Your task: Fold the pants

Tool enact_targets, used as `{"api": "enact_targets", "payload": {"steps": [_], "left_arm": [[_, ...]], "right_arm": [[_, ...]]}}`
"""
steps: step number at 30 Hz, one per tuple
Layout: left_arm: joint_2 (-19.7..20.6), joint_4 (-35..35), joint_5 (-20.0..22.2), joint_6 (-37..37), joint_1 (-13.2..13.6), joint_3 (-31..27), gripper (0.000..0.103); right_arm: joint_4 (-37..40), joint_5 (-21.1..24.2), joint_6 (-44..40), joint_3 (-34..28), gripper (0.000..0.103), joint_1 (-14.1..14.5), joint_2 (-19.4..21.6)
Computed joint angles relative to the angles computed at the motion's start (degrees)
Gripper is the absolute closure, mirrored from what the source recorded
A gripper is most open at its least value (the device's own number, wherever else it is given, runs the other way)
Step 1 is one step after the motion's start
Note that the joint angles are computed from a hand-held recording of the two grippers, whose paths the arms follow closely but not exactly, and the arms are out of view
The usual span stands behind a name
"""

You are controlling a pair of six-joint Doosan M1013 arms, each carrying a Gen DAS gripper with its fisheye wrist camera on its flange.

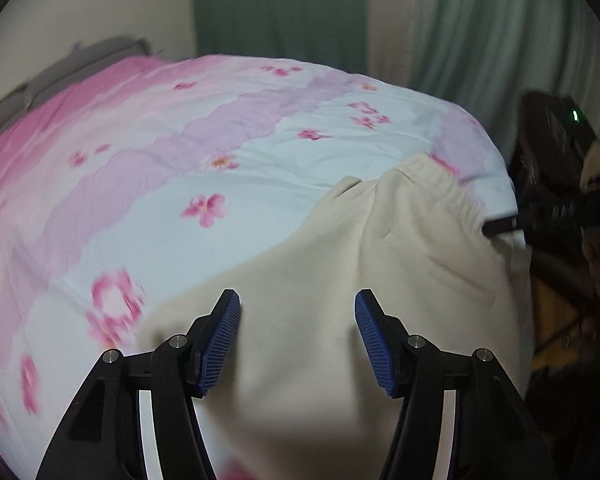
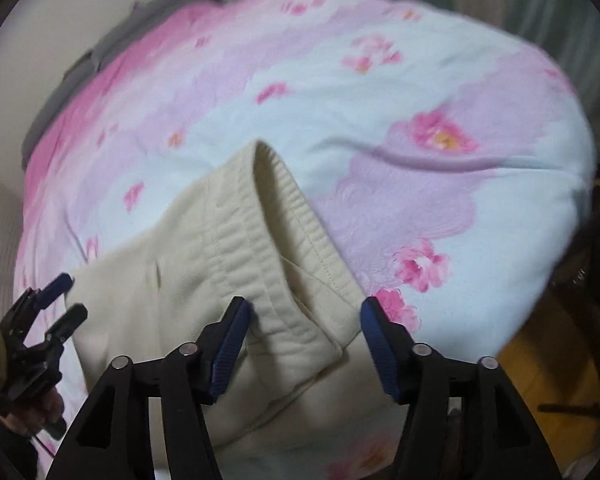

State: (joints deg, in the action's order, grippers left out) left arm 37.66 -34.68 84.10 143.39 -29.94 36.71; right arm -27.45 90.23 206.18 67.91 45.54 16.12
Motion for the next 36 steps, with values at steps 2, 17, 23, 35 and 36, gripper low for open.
{"api": "enact_targets", "payload": {"steps": [2, 17, 23, 35, 36], "left_arm": [[-2.0, 1.3, -1.3, -3.2, -0.7, 3.5, 0.038], [-8.8, 5.5, -5.3, -16.1, -4.2, 14.2, 0.037], [-10.6, 8.4, -9.1, -19.3, -5.0, 15.5, 0.037], [-12.1, 13.0, -13.6, -27.9, -5.8, 17.5, 0.037], [-12.1, 13.2, -13.6, -28.3, -5.8, 17.5, 0.037]], "right_arm": [[1.8, -4.6, -2.4, 2.9, 0.088, -0.4, -2.2], [6.8, -26.9, -15.2, 15.9, 0.048, -2.8, -12.7], [12.2, -37.4, -29.3, 18.5, 0.062, -6.7, -13.7], [37.7, -50.8, -55.5, 21.9, 0.095, -13.3, -13.5], [38.9, -50.4, -56.7, 21.9, 0.096, -13.4, -13.4]]}}
